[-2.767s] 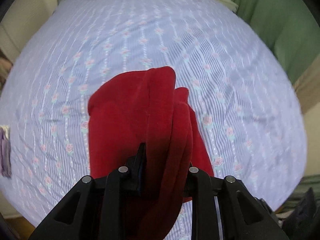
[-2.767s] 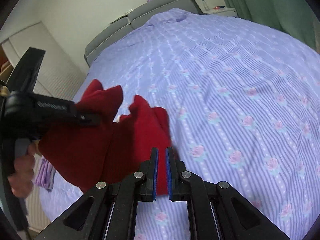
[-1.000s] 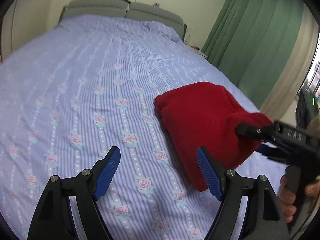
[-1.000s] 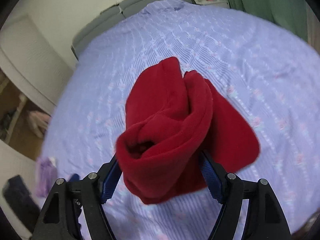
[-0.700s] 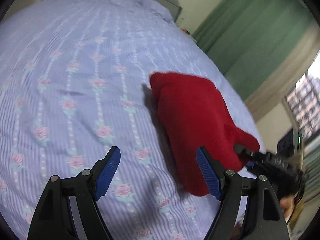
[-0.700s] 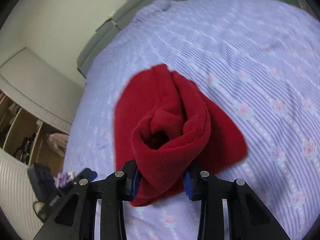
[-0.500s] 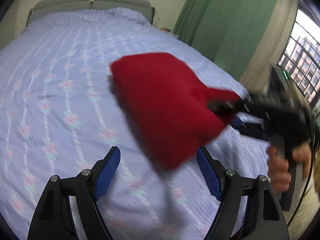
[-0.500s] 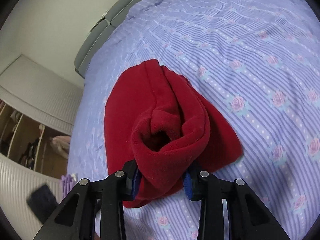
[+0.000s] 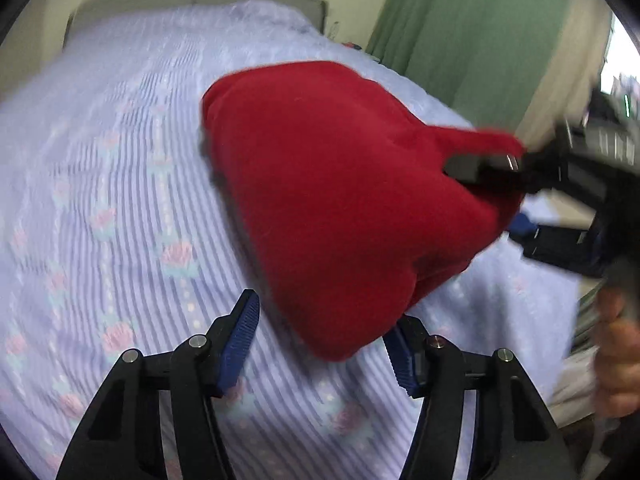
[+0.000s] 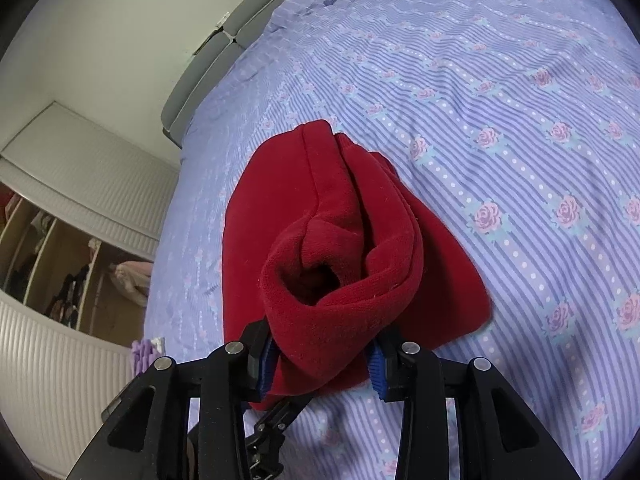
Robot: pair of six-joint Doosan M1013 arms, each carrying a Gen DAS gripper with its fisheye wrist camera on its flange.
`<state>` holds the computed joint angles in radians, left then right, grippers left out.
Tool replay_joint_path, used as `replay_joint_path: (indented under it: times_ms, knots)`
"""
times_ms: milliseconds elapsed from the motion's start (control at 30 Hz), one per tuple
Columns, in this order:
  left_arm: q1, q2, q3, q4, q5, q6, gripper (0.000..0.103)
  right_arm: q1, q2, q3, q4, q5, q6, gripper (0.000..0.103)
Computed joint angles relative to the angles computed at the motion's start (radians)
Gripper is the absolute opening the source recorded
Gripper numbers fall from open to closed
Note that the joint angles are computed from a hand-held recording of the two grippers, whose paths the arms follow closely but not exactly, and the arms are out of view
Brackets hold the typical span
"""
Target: Fold small clothes
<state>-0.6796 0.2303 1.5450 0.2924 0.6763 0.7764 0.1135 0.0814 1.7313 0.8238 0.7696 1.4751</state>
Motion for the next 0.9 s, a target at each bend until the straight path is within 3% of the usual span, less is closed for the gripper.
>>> replay_joint_path:
  times_ms: [100, 167, 267, 300, 400, 533, 767, 900]
  knots:
    - [-0.018, 0.026, -0.035, 0.065, 0.052, -0.025, 0.059, 0.008, 0.006, -0.018, -0.033, 0.005, 0.019, 0.045]
    - [-0.009, 0.023, -0.032, 0.04, 0.039, -0.037, 0.059, 0.015, 0.011, -0.031, -0.073, 0.004, 0.048, 0.048]
    - [-0.006, 0.021, -0.029, 0.043, 0.052, -0.025, 0.05, 0.018, 0.02, -0.048, -0.091, 0.004, 0.066, 0.053]
    - [-0.008, 0.017, -0.026, 0.062, 0.066, -0.042, 0.045, 0.015, 0.025, -0.054, -0.078, 0.015, 0.064, 0.053]
    - [0.004, 0.001, -0.009, 0.043, 0.057, -0.061, 0.044, 0.002, 0.02, -0.041, -0.018, 0.01, 0.032, 0.053]
    - [0.018, -0.009, 0.002, -0.019, 0.054, -0.093, 0.044, 0.001, 0.003, -0.031, -0.021, 0.016, -0.022, 0.043]
    - [0.041, -0.016, 0.019, -0.125, 0.041, -0.052, 0.044, 0.049, -0.005, -0.051, -0.281, 0.007, -0.012, 0.039]
    - [0.03, -0.014, 0.008, -0.089, 0.074, -0.047, 0.044, 0.035, 0.019, -0.08, -0.274, 0.064, -0.096, 0.04]
